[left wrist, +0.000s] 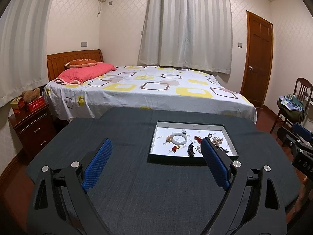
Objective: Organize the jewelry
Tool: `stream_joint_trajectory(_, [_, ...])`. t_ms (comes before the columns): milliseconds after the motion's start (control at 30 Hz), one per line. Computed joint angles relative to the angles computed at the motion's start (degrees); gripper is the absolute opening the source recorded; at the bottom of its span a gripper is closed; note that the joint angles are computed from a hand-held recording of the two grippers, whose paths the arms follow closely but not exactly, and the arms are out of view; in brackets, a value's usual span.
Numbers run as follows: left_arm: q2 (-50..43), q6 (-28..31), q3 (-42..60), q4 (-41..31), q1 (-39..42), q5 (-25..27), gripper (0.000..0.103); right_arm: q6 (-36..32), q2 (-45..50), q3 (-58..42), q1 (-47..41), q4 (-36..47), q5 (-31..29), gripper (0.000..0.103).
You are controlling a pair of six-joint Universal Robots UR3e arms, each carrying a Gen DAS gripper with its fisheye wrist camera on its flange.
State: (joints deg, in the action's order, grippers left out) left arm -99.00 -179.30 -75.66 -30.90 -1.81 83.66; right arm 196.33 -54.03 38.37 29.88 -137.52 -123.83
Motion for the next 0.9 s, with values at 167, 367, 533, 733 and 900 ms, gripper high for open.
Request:
stream_joint_trajectory(167, [-0.17,0.21,-0.11,0.32,0.12,0.09,0.090,-0.01,-0.05,0.06,-0.05,-0.03,0.06,0.078])
stream_joint_trajectory(367, [0.03,0.32,-0.41,0.39,0.33,-0.10,0.092,0.00,0.10,-0.04,-0.01,-0.06,0.03,0.078])
stream_joint_trajectory(533, [0.16,0.36,-0.76,0.97,0.54,-0.24,0.094,0.06,0.13,-0.12,-0.03,0.02,0.09,0.078])
stream_joint_trajectory(733, [0.08,0.70,-0.95,1.14,0.30,0.50,0.094,-0.03,0.14,-0.11,-0.05,-0.01,0.09,0.078])
stream_joint_trajectory(900, [-0.44,0.61,0.04,0.52,-0.72,1.80,0.095,0.04,0.02,0.53,0.00,-0.41,0.09,0.078])
